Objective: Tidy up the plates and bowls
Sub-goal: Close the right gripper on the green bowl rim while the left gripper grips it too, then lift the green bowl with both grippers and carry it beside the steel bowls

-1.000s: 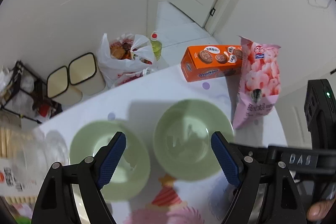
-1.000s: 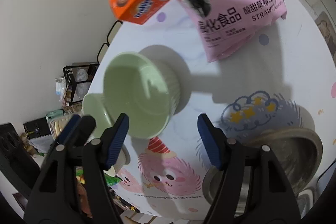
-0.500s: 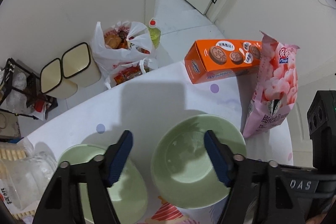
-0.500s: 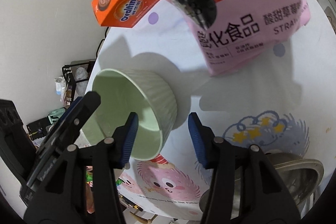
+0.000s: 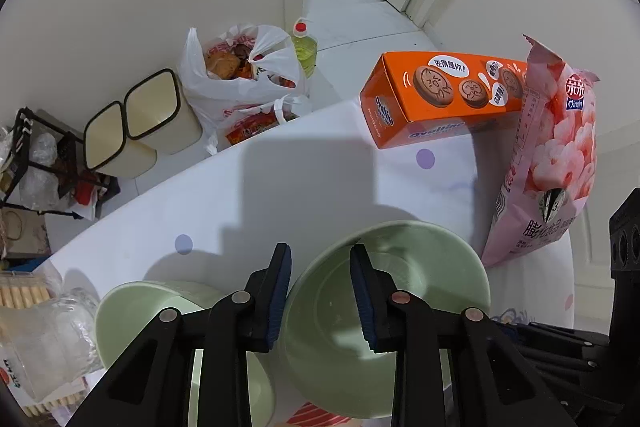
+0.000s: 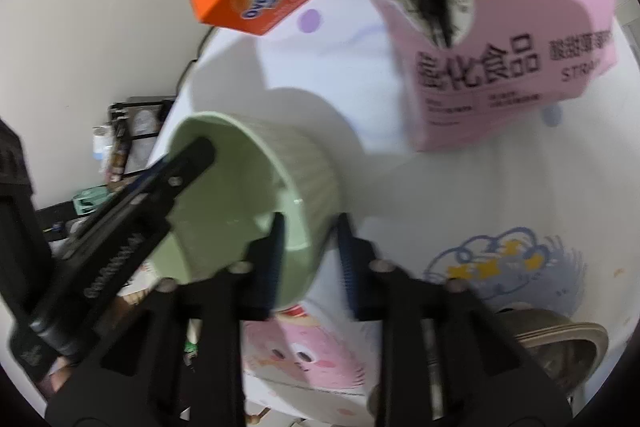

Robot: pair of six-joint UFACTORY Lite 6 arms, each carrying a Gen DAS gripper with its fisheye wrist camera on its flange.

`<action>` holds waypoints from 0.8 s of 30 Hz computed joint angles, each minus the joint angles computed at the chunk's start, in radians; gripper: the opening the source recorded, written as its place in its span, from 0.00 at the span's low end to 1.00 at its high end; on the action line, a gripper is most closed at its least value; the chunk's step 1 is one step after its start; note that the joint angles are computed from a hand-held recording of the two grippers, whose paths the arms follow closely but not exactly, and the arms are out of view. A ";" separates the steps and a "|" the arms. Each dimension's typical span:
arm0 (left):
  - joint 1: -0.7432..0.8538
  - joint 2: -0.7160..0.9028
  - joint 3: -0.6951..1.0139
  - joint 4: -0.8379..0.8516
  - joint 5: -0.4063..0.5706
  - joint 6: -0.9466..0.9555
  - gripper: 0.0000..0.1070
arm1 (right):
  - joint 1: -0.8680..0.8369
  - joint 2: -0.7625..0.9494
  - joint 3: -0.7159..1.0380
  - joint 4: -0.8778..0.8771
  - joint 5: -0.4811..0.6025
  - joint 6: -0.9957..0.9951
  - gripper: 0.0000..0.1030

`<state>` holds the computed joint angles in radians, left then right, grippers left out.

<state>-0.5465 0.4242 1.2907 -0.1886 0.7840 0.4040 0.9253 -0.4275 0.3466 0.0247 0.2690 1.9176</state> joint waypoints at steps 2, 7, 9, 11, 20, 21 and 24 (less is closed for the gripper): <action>0.000 -0.002 -0.005 0.002 -0.007 0.000 0.27 | 0.016 -0.001 -0.001 -0.054 0.008 0.069 0.14; 0.002 -0.017 -0.027 0.010 -0.024 -0.013 0.23 | 0.014 0.005 0.024 -0.064 0.060 0.041 0.13; 0.010 -0.024 -0.033 -0.002 -0.018 -0.003 0.21 | 0.011 0.002 0.037 -0.073 0.092 0.033 0.12; 0.014 -0.037 -0.043 -0.007 -0.018 -0.002 0.19 | 0.008 -0.013 0.042 -0.080 0.122 0.027 0.11; 0.019 -0.116 -0.082 -0.020 -0.007 -0.001 0.17 | 0.041 -0.080 0.034 -0.132 0.182 0.084 0.09; 0.026 -0.129 -0.091 -0.025 -0.002 0.002 0.16 | 0.043 -0.073 0.048 -0.129 0.193 0.073 0.09; 0.045 -0.187 -0.130 -0.039 0.009 0.019 0.15 | 0.076 -0.067 0.086 -0.152 0.241 0.083 0.09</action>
